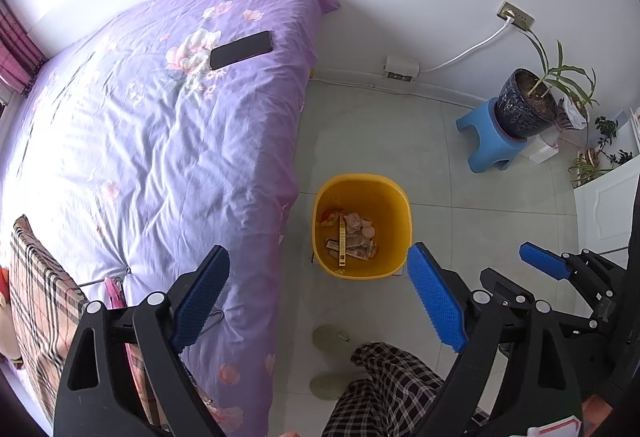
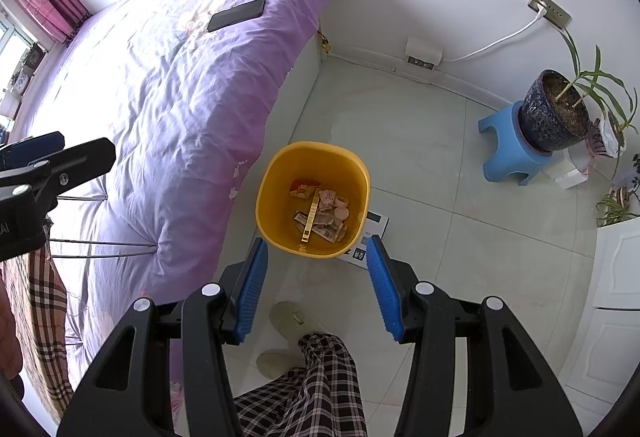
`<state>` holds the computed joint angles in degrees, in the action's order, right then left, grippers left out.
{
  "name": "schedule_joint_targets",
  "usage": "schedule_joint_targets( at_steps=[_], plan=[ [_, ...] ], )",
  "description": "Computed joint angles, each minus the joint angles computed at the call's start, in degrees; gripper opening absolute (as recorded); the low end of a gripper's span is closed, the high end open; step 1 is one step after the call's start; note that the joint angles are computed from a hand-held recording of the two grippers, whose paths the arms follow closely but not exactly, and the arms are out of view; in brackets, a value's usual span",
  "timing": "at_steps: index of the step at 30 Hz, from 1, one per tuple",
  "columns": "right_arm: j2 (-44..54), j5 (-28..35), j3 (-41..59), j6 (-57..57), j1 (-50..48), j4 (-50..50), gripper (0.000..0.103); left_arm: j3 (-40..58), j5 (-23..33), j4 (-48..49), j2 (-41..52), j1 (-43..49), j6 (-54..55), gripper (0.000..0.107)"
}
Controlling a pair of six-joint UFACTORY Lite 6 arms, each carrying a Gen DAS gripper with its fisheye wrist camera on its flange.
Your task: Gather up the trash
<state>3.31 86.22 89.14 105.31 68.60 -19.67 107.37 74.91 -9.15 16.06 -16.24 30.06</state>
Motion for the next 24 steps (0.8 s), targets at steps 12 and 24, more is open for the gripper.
schedule_joint_targets(
  at_steps=[12, 24],
  plan=[
    [0.30, 0.20, 0.42, 0.16, 0.02, 0.22, 0.053, 0.46, -0.32, -0.01, -0.48, 0.26, 0.08, 0.079],
    [2.10, 2.91, 3.83, -0.27, 1.04, -0.58, 0.059, 3.24, 0.95, 0.13, 0.21, 1.16, -0.92, 0.099]
  ],
)
